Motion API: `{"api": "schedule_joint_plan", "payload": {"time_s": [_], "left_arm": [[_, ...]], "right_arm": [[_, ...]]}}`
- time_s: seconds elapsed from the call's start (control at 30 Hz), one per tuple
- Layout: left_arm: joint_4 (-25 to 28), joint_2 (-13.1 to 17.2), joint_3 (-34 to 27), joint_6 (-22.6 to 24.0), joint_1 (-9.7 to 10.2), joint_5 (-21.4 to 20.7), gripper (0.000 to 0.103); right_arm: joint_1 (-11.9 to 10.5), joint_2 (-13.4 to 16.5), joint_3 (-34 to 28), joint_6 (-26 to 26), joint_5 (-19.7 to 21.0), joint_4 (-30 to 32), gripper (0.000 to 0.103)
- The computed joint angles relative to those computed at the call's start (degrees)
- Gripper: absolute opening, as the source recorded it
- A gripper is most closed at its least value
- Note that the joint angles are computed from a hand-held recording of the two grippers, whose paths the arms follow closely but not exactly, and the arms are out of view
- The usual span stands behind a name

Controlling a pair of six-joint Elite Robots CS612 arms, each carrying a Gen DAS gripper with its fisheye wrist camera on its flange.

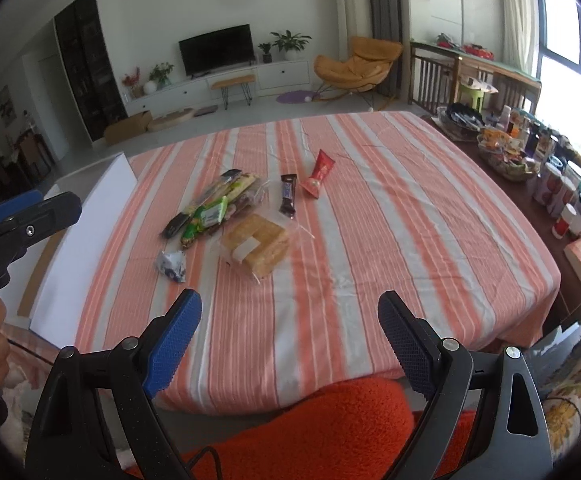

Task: Organize snacks

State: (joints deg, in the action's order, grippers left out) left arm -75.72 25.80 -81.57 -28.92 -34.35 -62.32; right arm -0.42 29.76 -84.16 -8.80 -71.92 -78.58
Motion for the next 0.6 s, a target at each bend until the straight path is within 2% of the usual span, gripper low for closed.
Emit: {"api": "schedule_joint_plan", "payload": {"time_s": [0.1,0.2,0.37,0.6], "left_arm": [[2.54,1.2,-0.68,-1.52,0.06,-0.63,0.103],[3.51,1.88,-1.16,-3.2,0.44,-1.97,0.103],[2.53,2.27,-1.34,-3.9,0.52,-0.56,0.103],[0.87,2.92,-2.06,-4.3,0.52,0.89,0.103]], "right_arm": [[0.2,1.65,0.12,2.51,-0.69,-1.01,0.092],[0.46,2.66,-0.4,2.74,-0.73,-2.48,0.092],[1.11,3.69,-1.29,0.95,-1.36,-6.37,0.092],[1.12,5.44,-2.1,2.04,-2.14,-11.75,0.092]]}}
